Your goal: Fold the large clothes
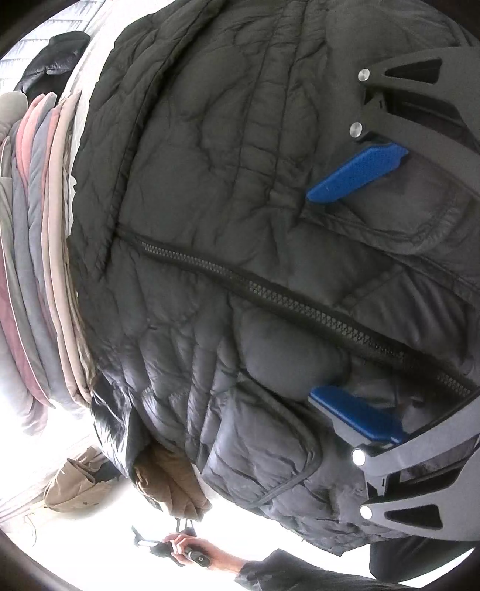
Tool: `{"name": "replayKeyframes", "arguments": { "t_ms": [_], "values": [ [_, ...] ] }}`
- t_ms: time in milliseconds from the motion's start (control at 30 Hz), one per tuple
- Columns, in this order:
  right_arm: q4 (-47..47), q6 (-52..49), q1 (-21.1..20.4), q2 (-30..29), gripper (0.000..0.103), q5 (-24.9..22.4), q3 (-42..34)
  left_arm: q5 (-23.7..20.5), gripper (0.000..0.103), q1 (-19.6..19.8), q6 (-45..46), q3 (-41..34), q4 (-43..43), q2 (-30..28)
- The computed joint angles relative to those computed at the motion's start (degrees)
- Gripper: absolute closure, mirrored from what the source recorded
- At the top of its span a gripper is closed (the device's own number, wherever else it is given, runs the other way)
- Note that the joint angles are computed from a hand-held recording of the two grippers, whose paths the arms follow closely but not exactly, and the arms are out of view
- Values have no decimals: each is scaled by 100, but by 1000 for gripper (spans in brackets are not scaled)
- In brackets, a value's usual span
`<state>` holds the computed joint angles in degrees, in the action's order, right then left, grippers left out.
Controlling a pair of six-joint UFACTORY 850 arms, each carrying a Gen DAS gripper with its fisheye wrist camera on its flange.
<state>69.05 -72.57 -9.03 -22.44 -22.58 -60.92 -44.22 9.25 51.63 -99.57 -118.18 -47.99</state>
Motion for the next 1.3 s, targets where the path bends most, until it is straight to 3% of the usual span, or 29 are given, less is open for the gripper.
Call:
{"name": "replayKeyframes", "arguments": {
  "t_ms": [167, 267, 300, 333, 400, 433, 667, 967, 1133, 1300],
  "values": [
    [-54, 40, 13, -7, 7, 25, -6, -119, 7, 16, 326, 28, -265, -41],
    [-64, 49, 15, -7, 7, 29, -8, 51, 9, 8, 199, -77, 0, -81],
    [-64, 49, 15, -7, 7, 29, -8, 254, 21, -15, 90, -138, 212, -73],
    [-71, 53, 18, -9, 7, 36, -9, 407, 55, -28, -60, -187, 465, -70],
    [-91, 65, 24, -8, 7, 50, -9, 540, 94, -44, -748, -459, 1234, -206],
    [-94, 67, 26, -7, 7, 54, -8, 514, 98, -50, -876, -513, 1343, -258],
    [-118, 108, 23, -5, 7, 34, -14, 1158, 102, -190, -265, -389, 1563, 22],
    [569, 13, -308, 103, 7, -816, -52, 1165, 102, -577, 392, -567, 1396, 499],
    [1164, -363, -529, 404, 7, -1088, 69, 1246, 102, -1149, 151, -1291, 1996, 443],
    [1649, -449, -931, 657, 7, -1588, 162, 1203, 102, -1880, -776, -2712, 3091, -172]
  ]
}}
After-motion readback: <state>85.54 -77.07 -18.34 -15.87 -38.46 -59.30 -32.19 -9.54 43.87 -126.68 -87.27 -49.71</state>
